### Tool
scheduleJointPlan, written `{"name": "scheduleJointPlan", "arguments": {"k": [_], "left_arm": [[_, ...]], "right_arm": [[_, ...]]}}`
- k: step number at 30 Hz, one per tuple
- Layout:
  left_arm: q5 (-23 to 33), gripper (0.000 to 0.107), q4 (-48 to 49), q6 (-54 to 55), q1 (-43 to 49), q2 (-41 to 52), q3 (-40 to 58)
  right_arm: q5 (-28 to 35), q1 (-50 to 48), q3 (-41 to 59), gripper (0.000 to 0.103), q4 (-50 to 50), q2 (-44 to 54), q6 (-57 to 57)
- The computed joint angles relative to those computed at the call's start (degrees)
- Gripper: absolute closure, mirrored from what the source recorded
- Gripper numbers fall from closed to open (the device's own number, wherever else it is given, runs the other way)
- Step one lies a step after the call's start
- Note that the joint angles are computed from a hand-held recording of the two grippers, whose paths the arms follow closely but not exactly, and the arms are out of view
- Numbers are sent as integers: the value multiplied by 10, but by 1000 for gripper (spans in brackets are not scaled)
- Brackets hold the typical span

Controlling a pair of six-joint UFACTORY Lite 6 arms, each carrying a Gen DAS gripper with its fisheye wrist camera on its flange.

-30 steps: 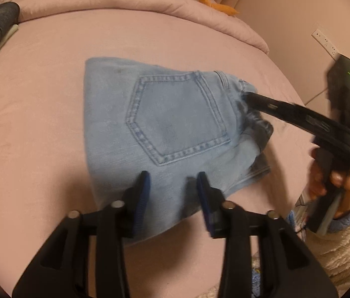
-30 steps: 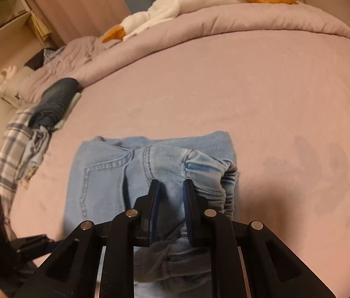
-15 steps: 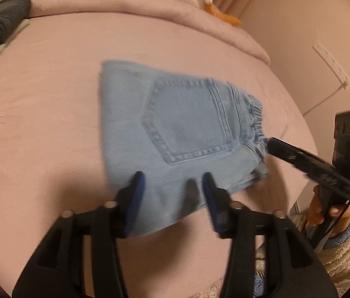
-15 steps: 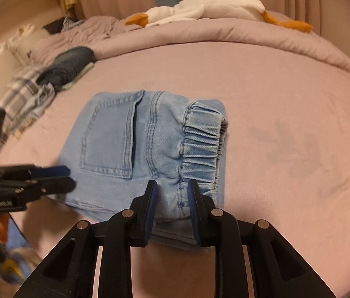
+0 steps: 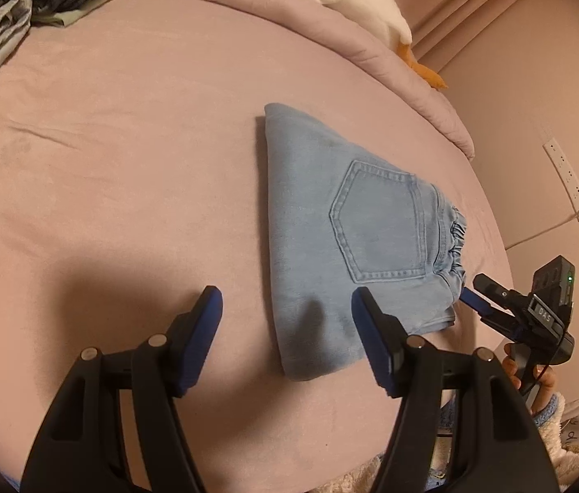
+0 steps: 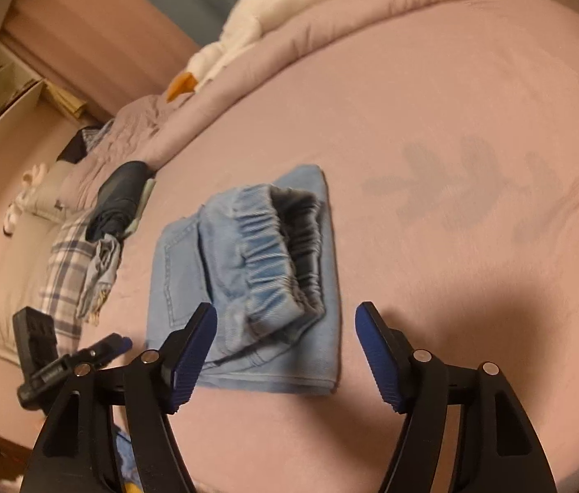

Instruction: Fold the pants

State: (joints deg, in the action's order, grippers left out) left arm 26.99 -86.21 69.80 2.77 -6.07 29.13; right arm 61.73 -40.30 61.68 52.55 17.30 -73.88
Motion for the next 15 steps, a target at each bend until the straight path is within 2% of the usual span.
{"name": "scheduleJointPlan", "arguments": {"k": [5, 15], "left_arm": [[2, 42, -13, 12, -5, 34, 22], [-18, 42, -7, 19, -26, 87, 61]], "right_arm": [[8, 16, 33, 33, -19, 33, 42], [-19, 62, 52, 32, -37, 59, 77]]}}
